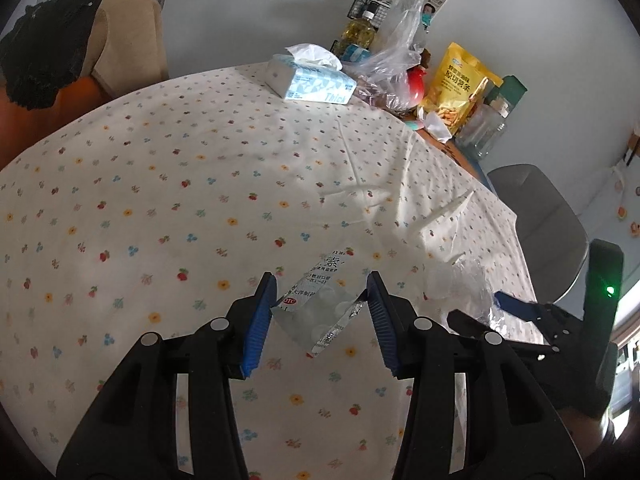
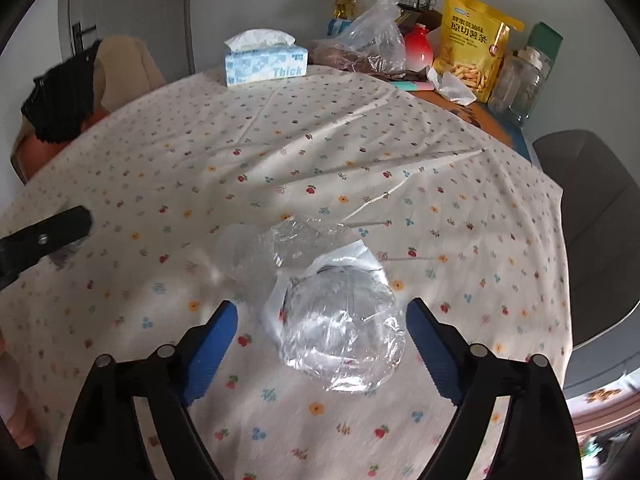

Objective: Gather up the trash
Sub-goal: 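Grasp the white blister pack with the left gripper while the right gripper grasps the clear plastic bottle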

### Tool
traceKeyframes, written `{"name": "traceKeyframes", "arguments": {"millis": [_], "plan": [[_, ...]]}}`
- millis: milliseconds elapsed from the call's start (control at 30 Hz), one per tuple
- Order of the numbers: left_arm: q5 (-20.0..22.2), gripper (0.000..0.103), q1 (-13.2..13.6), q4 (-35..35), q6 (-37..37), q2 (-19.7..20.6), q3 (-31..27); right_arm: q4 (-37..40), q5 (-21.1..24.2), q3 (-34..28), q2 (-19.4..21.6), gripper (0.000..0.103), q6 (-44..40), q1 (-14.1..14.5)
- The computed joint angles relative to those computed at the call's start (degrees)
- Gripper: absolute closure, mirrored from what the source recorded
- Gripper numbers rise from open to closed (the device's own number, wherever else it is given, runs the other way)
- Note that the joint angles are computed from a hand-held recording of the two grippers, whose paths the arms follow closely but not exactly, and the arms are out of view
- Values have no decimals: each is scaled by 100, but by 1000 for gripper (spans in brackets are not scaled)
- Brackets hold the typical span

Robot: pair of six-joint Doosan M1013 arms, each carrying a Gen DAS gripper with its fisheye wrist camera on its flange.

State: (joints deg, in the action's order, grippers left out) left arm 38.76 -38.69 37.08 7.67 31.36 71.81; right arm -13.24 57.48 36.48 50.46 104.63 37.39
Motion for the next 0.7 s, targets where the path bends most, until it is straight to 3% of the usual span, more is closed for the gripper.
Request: {"name": "traceKeyframes", "arguments": {"millis": [33, 200, 233, 267, 300, 700], "plan": [[3, 56, 2, 5, -25, -8, 14, 99, 67, -76, 41, 30, -56, -16], [-16, 56, -11, 183, -244, -89, 127, 150, 92, -68, 43, 36, -106, -11], [-37, 56, -16, 206, -287, -104, 146, 191, 44, -10, 5, 61, -114, -13], [-58, 56, -18, 213, -305, -112, 160, 179, 64, 15, -16, 68, -106, -8], [-76, 56, -26, 222, -312, -114, 163, 179, 88, 32, -30, 82, -74, -6], [-10, 56, -168, 327, -267, -124, 102, 330, -697, 1027, -614, 85, 161, -10]]}}
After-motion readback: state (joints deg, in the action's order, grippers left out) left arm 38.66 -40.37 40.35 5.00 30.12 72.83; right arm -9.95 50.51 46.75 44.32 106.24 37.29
